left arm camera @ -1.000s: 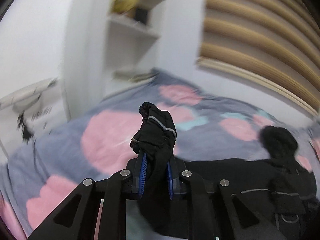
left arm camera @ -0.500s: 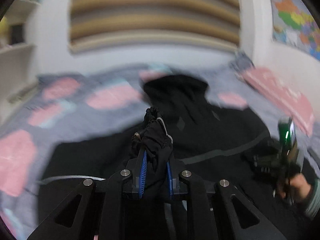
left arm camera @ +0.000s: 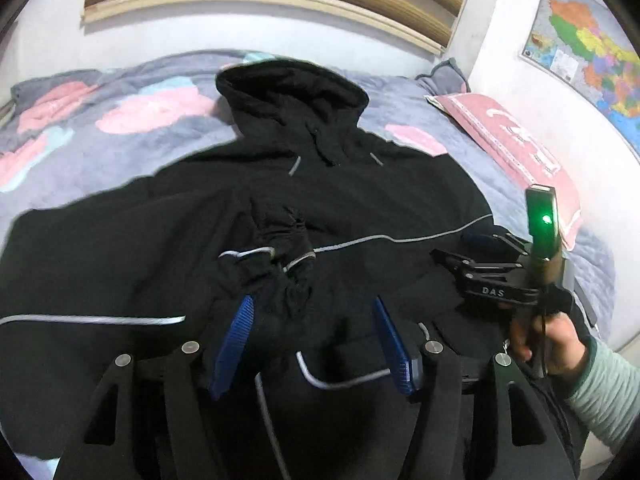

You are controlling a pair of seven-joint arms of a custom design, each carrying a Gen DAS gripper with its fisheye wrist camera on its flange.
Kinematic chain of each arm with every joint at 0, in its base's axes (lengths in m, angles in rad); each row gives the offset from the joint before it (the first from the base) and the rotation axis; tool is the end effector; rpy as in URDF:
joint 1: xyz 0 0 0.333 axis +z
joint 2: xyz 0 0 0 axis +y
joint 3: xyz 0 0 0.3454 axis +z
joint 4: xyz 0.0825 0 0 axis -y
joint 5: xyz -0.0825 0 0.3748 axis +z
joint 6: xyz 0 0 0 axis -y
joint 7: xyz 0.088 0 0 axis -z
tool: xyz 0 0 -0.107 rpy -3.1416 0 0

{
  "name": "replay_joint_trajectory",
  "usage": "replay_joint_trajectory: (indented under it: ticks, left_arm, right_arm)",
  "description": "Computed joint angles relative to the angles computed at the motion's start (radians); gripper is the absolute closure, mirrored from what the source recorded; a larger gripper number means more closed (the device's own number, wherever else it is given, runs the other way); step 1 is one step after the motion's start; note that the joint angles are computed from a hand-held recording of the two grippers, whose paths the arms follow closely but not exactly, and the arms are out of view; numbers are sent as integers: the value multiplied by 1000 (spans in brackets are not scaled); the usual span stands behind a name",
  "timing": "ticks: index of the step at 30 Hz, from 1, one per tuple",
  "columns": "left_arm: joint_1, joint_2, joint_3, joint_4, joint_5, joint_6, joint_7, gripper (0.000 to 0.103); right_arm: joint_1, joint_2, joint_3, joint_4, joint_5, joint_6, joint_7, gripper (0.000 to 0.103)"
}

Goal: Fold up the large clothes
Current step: 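Fold the held sleeve across the jacket body and release with the left gripper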

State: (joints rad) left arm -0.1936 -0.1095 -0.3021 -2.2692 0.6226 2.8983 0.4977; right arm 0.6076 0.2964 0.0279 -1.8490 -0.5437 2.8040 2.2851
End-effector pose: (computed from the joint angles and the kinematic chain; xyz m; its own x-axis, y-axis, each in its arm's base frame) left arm 0.4505 -0.2888 0.5127 -0.0643 -0.9785 0.1961 -0.7217 -0.0901 -0.6864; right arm 0.5262 0.4163 0.4685 0.3655 -0.9308 -0.0059 -0.7015 -0.2712 -0.6591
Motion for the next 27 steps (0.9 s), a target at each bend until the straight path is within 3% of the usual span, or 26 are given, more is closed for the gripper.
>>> replay_joint_trajectory:
  ticks: [2,5,10,12,18,21,24,25,27]
  left_arm:
    - [13,-63,-17,-31,54,-16,-54,40]
    - [39,-148,-33,-79,58,3,-73,39]
    - [121,-283,-86,-147,53,-1,-99,38]
    - [173,-348,-121,-184,61,3,-127,38]
    - [170,-470,-85,-297,-68,16,-75,38]
    - [214,-515,-119,-325,-100,-4,-74,38]
    - [257,-555,-152,-342,-119,-22,-71,38]
    - [261,-559,-155,-343,-128,-27,-65,38]
    - [274,-556,-166,-333,-140,-42,-57,38]
  right_arm:
    - [-28,-14,46,3,91,-17,-49,19]
    - [-94,-32,157,-11,326,57,-210,19]
    - [-49,48,239,173,483,-41,-400,19]
    - [-11,95,241,259,511,-92,-430,19]
    - [64,244,219,483,627,-198,-426,19]
    - [81,318,206,586,653,-261,-409,20]
    - [58,350,240,616,728,-263,-447,45]
    - [70,347,225,615,720,-260,-447,57]
    - [87,320,202,581,695,-219,-457,65]
